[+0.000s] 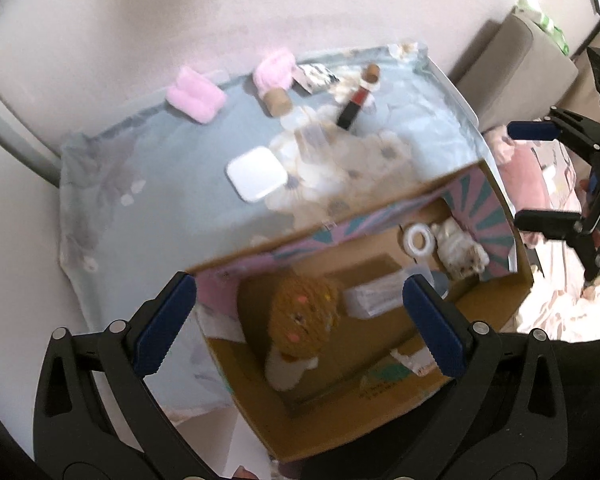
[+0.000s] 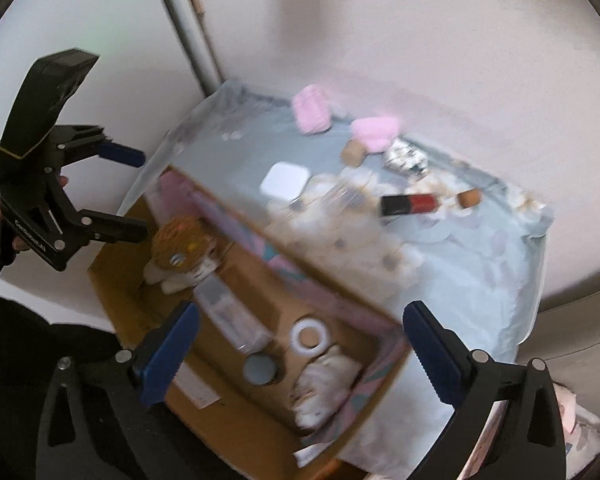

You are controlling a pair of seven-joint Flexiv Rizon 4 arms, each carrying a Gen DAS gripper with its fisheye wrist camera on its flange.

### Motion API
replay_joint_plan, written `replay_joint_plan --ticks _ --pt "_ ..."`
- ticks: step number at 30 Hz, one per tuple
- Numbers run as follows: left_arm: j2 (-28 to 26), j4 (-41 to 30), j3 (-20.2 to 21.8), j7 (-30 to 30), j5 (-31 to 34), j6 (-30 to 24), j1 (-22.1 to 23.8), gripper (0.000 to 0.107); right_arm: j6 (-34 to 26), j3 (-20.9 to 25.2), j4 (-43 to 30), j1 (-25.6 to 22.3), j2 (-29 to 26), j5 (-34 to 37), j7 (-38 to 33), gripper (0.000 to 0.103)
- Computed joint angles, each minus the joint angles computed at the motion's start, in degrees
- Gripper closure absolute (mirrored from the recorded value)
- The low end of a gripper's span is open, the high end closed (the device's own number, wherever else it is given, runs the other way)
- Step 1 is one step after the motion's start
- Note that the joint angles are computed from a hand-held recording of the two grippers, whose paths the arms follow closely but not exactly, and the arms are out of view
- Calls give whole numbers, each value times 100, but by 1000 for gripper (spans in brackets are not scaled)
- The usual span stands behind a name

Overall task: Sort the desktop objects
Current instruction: 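Carry the bear and tape roll into the cardboard box and release both, then grasp the pink slipper with the left tool while the right tool grasps the lipstick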

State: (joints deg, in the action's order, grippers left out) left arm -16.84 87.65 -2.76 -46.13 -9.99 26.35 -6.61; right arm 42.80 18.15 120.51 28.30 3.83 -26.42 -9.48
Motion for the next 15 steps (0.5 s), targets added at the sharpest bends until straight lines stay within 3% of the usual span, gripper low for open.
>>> replay_joint_plan --ticks 9,11,15 --pt "-766 -1112 -12 -454 196 -189 -59 4 -135 -143 196 -381 303 -297 -72 1" --pt "-1032 -1459 1 -656 260 -216 -93 4 -42 -210 233 -483 297 -295 -239 1" --pt "-1908 -2668 19 -1262 276 -772 -157 4 157 -331 301 -649 206 -153 -643 1"
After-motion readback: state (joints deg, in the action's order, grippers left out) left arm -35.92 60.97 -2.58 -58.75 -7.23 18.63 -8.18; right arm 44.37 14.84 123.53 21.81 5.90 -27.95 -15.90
